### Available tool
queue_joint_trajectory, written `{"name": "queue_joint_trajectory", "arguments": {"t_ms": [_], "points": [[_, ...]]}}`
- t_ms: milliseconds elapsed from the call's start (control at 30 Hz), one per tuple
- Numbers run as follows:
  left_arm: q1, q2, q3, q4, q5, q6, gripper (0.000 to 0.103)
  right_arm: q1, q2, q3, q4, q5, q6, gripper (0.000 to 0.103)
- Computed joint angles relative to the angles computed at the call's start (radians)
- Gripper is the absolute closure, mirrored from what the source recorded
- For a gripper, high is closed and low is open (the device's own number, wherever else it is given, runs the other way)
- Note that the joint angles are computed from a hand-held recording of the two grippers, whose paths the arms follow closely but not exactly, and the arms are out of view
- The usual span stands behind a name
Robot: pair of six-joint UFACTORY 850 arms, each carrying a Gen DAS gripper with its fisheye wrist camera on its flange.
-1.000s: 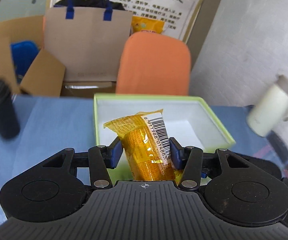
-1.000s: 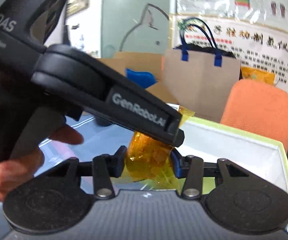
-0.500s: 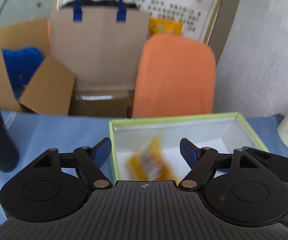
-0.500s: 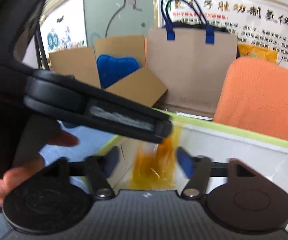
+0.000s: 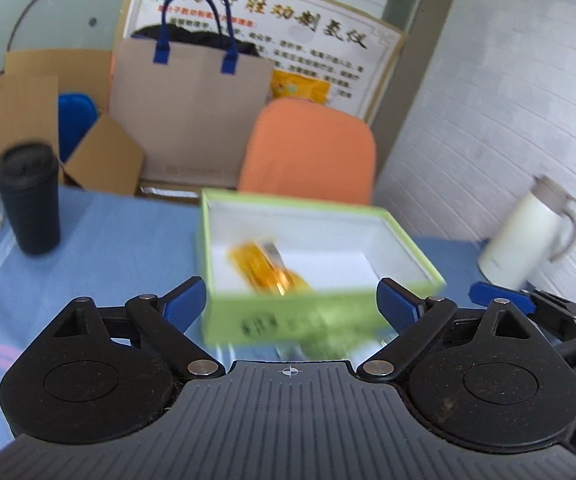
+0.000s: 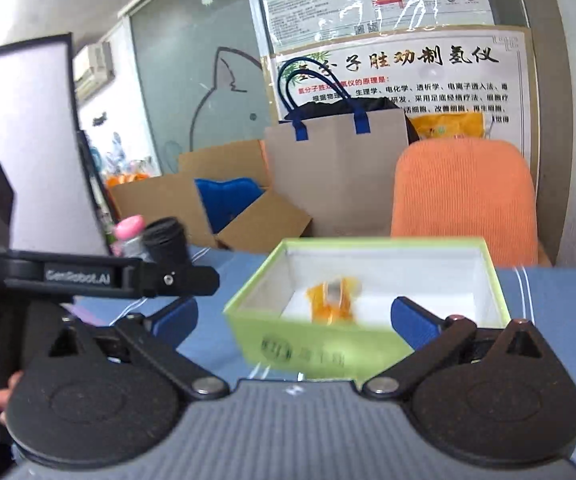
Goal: Organize snacks
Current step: 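Move the left gripper to the yellow-red rice cracker pack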
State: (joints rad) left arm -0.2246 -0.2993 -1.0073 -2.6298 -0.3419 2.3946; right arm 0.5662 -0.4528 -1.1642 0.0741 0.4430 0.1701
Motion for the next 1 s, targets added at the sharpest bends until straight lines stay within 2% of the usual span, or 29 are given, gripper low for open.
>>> {"name": "queue_joint_trajectory", "arguments": {"t_ms": [100, 233, 333, 533, 600, 700, 800, 900, 1000], "points": [[-0.020, 0.034, 0.081, 0.019, -0.041, -0.043, 0.022, 0.015, 0.085, 0.159, 0.031, 0.037, -0.074, 0.001], [-0.032, 0.042, 0.148, 0.166, -0.106, -0.244, 0.022, 0.072, 0.168, 0.339, 0.318, 0.131, -0.280, 0.001], [-0.048, 0.028, 0.153, 0.249, -0.133, -0.357, 0.022, 0.085, 0.190, 0.402, 0.380, 0.166, -0.284, 0.001], [-0.083, -0.049, 0.046, 0.437, -0.111, -0.593, 0.029, 0.044, 0.155, 0.378, 0.339, 0.199, -0.313, 0.001], [-0.093, -0.081, 0.007, 0.478, -0.100, -0.663, 0.034, 0.024, 0.140, 0.362, 0.277, 0.202, -0.308, 0.001], [-0.099, -0.128, -0.053, 0.573, -0.107, -0.787, 0.040, -0.017, 0.114, 0.337, 0.114, 0.206, -0.203, 0.001], [-0.105, -0.161, -0.097, 0.626, -0.115, -0.845, 0.048, -0.055, 0.082, 0.306, -0.078, 0.218, -0.058, 0.001], [-0.113, -0.193, -0.140, 0.697, -0.099, -0.890, 0.054, -0.064, 0.045, 0.262, -0.136, 0.196, -0.034, 0.001], [-0.123, -0.198, -0.151, 0.703, -0.067, -0.859, 0.062, -0.065, 0.035, 0.251, -0.191, 0.167, 0.016, 0.001]]}}
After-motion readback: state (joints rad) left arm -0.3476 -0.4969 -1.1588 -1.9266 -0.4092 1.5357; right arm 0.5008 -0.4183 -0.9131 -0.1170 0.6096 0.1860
